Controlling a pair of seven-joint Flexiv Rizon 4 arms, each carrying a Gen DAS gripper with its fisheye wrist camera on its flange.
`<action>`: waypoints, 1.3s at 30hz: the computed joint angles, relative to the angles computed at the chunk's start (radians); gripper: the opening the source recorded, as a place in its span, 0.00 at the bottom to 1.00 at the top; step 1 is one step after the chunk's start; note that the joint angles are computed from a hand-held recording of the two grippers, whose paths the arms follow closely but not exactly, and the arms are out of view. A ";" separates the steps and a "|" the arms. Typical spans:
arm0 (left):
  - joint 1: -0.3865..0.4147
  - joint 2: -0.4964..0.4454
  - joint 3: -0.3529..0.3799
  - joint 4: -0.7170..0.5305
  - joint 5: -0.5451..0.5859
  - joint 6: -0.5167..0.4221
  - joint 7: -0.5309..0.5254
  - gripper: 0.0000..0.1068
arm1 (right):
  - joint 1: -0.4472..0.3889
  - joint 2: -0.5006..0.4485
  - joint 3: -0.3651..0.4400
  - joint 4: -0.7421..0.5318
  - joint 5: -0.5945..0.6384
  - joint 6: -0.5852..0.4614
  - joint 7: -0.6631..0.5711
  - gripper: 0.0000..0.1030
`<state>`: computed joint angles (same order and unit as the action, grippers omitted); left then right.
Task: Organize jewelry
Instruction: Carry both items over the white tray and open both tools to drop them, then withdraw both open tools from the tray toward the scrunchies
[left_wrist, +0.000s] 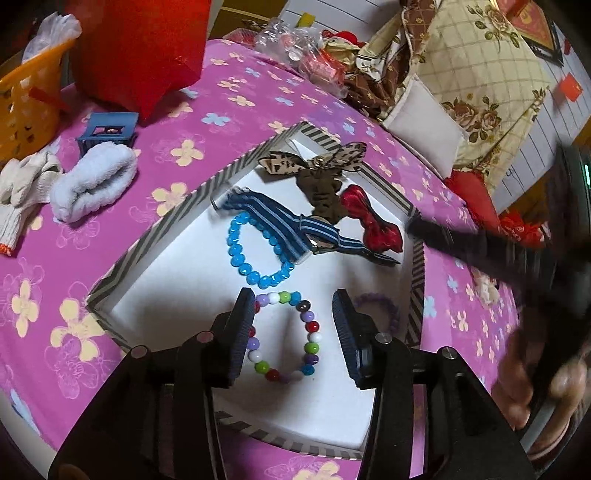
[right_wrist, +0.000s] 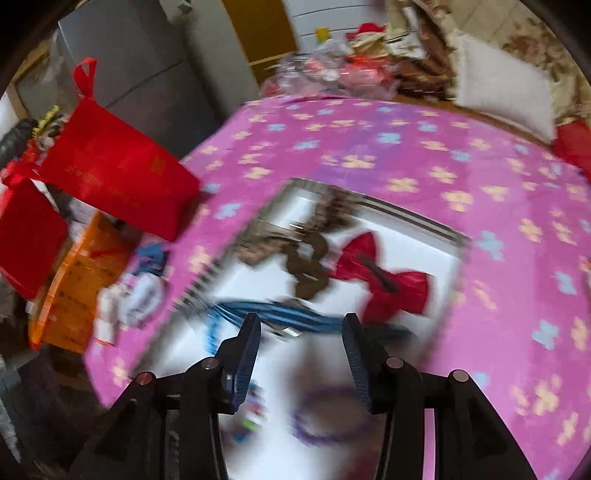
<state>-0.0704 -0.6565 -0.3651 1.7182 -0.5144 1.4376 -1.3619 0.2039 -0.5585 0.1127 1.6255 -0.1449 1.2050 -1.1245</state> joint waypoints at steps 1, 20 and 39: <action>-0.003 0.001 0.005 0.001 0.001 0.002 -0.005 0.40 | 0.007 0.014 -0.016 0.029 -0.009 0.005 0.014 0.43; -0.220 -0.005 0.331 -0.075 0.278 0.014 -0.285 0.40 | 0.099 0.135 -0.119 0.332 -0.230 0.056 0.147 0.43; -0.164 0.006 0.274 -0.061 0.262 -0.014 -0.333 0.40 | 0.057 0.293 -0.332 0.567 -0.619 0.265 0.478 0.43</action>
